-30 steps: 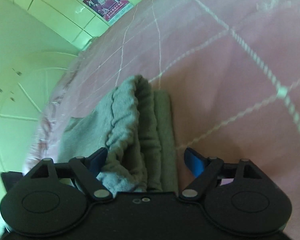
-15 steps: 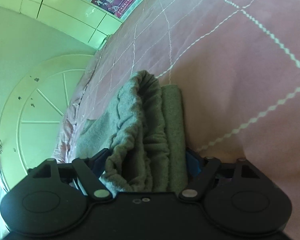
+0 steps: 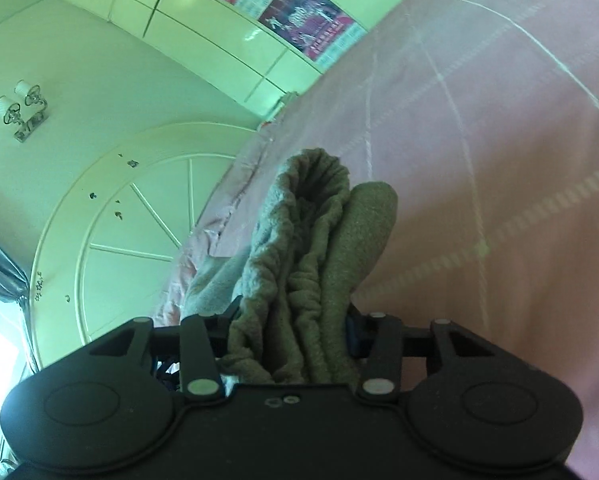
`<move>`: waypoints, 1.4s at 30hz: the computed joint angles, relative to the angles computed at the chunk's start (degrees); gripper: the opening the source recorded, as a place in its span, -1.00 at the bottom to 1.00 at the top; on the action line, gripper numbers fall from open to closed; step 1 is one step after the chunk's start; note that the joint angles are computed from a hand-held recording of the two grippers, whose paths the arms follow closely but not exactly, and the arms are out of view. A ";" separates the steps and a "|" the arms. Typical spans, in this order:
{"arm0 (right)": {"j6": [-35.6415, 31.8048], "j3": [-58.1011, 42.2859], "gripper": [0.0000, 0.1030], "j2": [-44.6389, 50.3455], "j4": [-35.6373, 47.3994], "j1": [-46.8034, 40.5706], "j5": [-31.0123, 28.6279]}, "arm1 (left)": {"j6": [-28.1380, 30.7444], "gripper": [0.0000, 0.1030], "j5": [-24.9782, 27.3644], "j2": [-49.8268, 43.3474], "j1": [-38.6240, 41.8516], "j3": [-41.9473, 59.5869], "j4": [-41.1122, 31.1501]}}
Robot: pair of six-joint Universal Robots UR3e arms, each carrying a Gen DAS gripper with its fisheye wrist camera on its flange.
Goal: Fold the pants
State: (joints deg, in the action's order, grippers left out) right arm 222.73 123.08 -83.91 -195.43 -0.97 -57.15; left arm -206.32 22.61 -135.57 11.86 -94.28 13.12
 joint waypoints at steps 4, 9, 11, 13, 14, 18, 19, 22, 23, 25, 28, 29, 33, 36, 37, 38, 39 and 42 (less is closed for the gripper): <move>-0.54 -17.46 -0.20 15.59 2.75 -0.97 0.08 | 5.80 -0.34 10.03 -5.95 -2.55 24.00 -20.31; -3.72 -19.32 0.25 21.38 8.09 2.29 -15.36 | 21.84 0.99 44.06 -7.76 -10.70 36.83 -37.48; -5.46 -16.59 0.35 18.30 7.51 3.62 -18.77 | 25.20 0.99 44.75 -4.16 -10.64 28.49 -29.91; -6.47 -15.45 0.40 16.25 4.84 7.04 -26.87 | 28.02 0.99 47.67 -1.21 -11.49 21.93 -22.53; -6.81 -15.50 0.40 15.92 3.45 8.01 -28.33 | 28.49 1.00 47.89 -0.02 -11.56 19.67 -20.10; -10.61 -24.57 0.55 17.12 13.35 12.73 -34.05 | 31.01 1.00 49.83 0.87 -14.13 19.86 -19.60; -13.94 -28.59 0.56 18.84 19.25 12.88 -34.27 | 33.02 1.00 51.17 1.62 -15.14 18.47 -19.31; -12.54 -26.26 0.51 18.97 23.26 13.99 -35.03 | 34.13 1.00 52.12 6.16 -15.36 10.06 -16.58; -11.97 -21.67 0.51 18.71 16.89 13.02 -32.91 | 32.63 1.00 50.54 6.55 -14.48 8.28 -14.79; -9.76 -18.88 0.51 18.11 13.22 12.62 -32.10 | 31.75 1.00 48.33 9.38 -12.93 6.35 -16.48; -8.82 -18.69 0.52 14.81 16.22 14.16 -34.41 | 33.70 1.00 48.16 14.21 -11.63 -0.70 -14.27; -8.13 -16.89 0.52 12.08 16.04 15.39 -36.48 | 33.70 1.00 48.91 16.29 -11.07 -4.99 -10.85; -9.93 -10.29 0.79 3.42 14.67 23.43 -50.36 | 34.97 1.00 49.17 26.91 -6.24 -20.97 -2.85; -8.39 -4.78 0.89 -2.97 16.17 31.54 -60.30 | 34.25 1.00 47.95 39.12 -1.99 -35.66 1.07; -6.90 -3.97 0.89 -4.30 17.84 34.52 -63.48 | 34.12 1.00 47.13 44.80 -0.17 -39.95 -0.78; -5.31 -3.79 0.89 -5.53 20.44 37.90 -67.00 | 33.89 1.00 46.35 49.45 1.10 -43.17 -2.27; -3.19 -4.22 0.89 -5.85 23.40 41.65 -71.06 | 33.54 1.00 45.03 55.16 2.87 -47.23 -3.73; 5.68 -7.71 0.89 -4.96 33.36 52.89 -81.75 | 32.75 1.00 41.32 72.25 6.17 -54.82 -11.88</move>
State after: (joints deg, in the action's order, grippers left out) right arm 228.41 115.38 -88.87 -162.07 51.92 -138.90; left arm -173.57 63.93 -63.32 18.03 -149.10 1.24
